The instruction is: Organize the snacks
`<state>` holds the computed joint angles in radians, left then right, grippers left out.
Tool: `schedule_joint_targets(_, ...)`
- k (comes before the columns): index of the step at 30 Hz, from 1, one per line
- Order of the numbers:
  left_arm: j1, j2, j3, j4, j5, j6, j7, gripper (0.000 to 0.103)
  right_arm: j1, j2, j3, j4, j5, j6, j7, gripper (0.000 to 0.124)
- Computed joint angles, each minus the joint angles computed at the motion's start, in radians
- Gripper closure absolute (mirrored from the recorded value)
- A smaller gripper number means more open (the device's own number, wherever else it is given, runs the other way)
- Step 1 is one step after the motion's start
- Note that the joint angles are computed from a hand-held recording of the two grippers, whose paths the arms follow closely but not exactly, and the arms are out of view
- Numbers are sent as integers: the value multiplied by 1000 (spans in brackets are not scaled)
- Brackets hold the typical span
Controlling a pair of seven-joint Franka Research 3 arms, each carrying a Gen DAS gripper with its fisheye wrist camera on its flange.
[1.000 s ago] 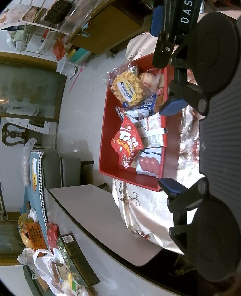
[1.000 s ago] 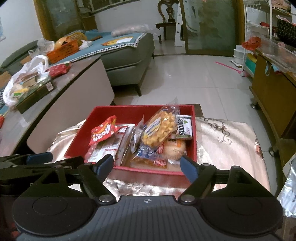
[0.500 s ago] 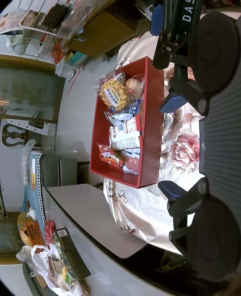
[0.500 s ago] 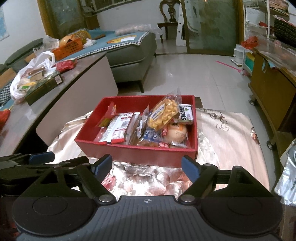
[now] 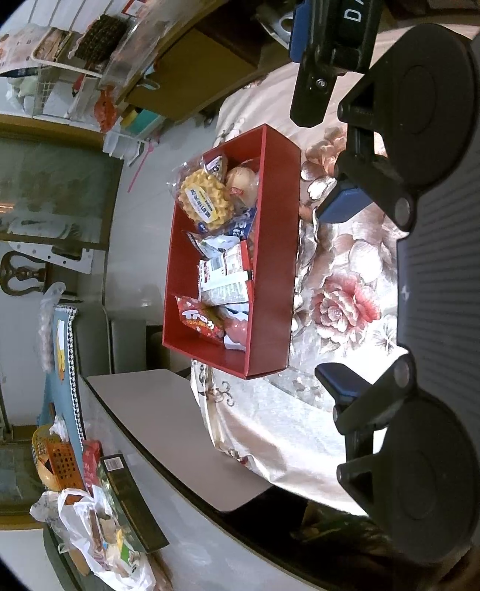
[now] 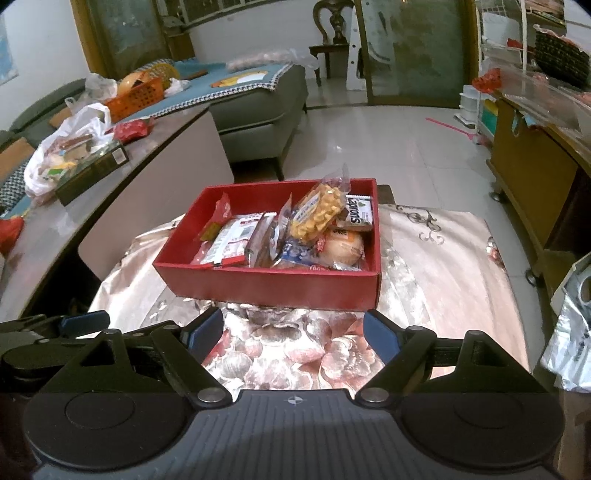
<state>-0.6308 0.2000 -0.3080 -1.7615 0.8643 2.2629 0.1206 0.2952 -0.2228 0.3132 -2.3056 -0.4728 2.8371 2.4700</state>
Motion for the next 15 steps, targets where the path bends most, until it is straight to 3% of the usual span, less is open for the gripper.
schedule_joint_targets(15, -10, -24, -15, -31, 6, -9, -33, 20, 1, -52, 16, -55, 58, -9, -43, 36)
